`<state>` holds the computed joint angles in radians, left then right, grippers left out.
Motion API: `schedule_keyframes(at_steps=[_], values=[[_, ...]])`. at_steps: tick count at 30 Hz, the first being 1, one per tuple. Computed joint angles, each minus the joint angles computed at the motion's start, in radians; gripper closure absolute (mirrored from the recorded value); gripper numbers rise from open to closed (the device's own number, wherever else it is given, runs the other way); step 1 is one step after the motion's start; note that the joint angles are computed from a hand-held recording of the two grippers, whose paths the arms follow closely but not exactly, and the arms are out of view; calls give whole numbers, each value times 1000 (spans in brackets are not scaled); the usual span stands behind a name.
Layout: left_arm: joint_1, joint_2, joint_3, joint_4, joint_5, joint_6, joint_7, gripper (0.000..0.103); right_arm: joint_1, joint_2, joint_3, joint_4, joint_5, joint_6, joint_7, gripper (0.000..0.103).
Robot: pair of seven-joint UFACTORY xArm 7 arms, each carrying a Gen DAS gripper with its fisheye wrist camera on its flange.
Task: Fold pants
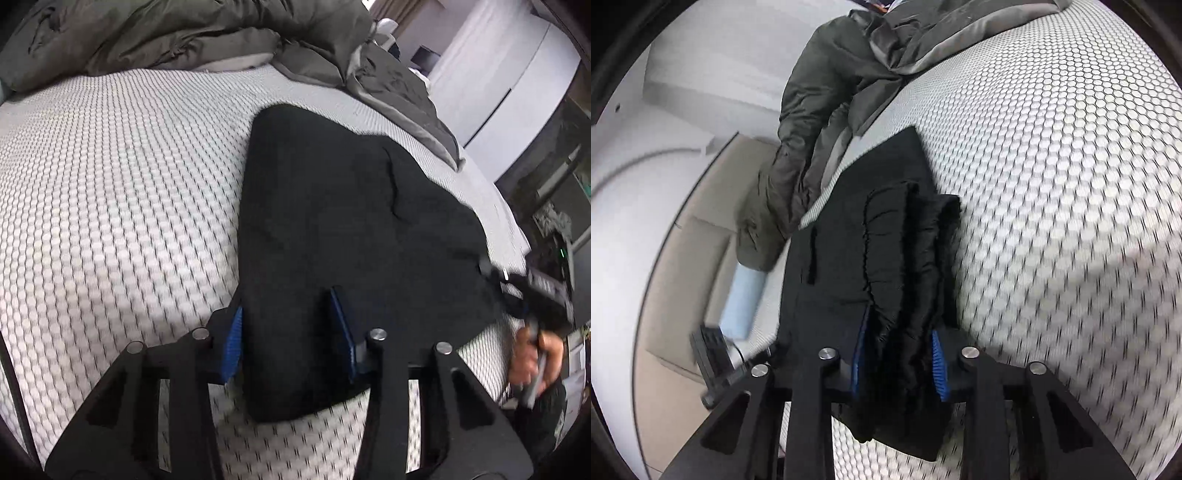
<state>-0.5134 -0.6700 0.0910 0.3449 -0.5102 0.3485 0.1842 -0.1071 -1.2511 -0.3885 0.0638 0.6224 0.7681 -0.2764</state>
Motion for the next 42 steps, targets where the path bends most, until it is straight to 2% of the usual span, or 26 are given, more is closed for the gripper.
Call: schedule_keyframes(at_steps=[2,4,6,7,8,11,14,17,19,20,21,23,28,31,33,36,39,40,42], values=[[36,-21,-55,-20,37,-13,-34,59,23,40,21,15,-1,-50,-11,74],[88,-31,-113,-24,94,-23,-97,45,40,65,86,26,-29,-81,11,71],[134,-53,-162,-35,147,-40,-168,44,14,19,157,25,-75,-68,76,59],[158,-74,-195,-42,178,-42,-206,43,18,-1,178,21,-114,-79,112,59],[176,-96,-218,-51,204,-54,-233,43,-15,-63,241,15,-147,-71,130,58],[161,-114,-225,-55,246,-126,-262,34,-35,-230,336,-18,-239,-78,170,57],[165,-63,-267,-24,307,-200,-296,27,37,-211,388,-6,-300,-135,158,57],[112,36,-251,14,374,-258,-258,25,158,-46,392,34,-343,-209,114,57],[94,73,-240,41,415,-200,-242,25,222,28,357,52,-373,-189,76,66],[104,97,-249,58,432,-164,-248,25,242,71,363,50,-419,-199,92,69],[83,118,-228,66,426,-167,-240,25,226,72,393,42,-424,-182,93,71],[60,131,-200,68,410,-173,-237,25,226,68,399,29,-468,-188,95,71],[122,84,-259,34,449,-173,-302,25,224,-30,447,-8,-555,-168,142,70],[150,41,-305,15,486,-167,-350,25,247,-72,450,-14,-569,-165,181,59],[145,20,-314,10,499,-163,-374,25,267,-101,445,-19,-562,-174,213,53],[101,-19,-305,-7,502,-156,-391,25,322,-67,438,1,-545,-201,243,53],[44,-25,-292,-16,511,-176,-368,25,376,-27,471,1,-545,-221,274,53],[38,-26,-298,-19,519,-173,-363,25,390,-23,483,-1,-548,-215,287,53],[79,-20,-353,-8,550,-125,-385,25,385,26,521,4,-578,-216,308,53]])
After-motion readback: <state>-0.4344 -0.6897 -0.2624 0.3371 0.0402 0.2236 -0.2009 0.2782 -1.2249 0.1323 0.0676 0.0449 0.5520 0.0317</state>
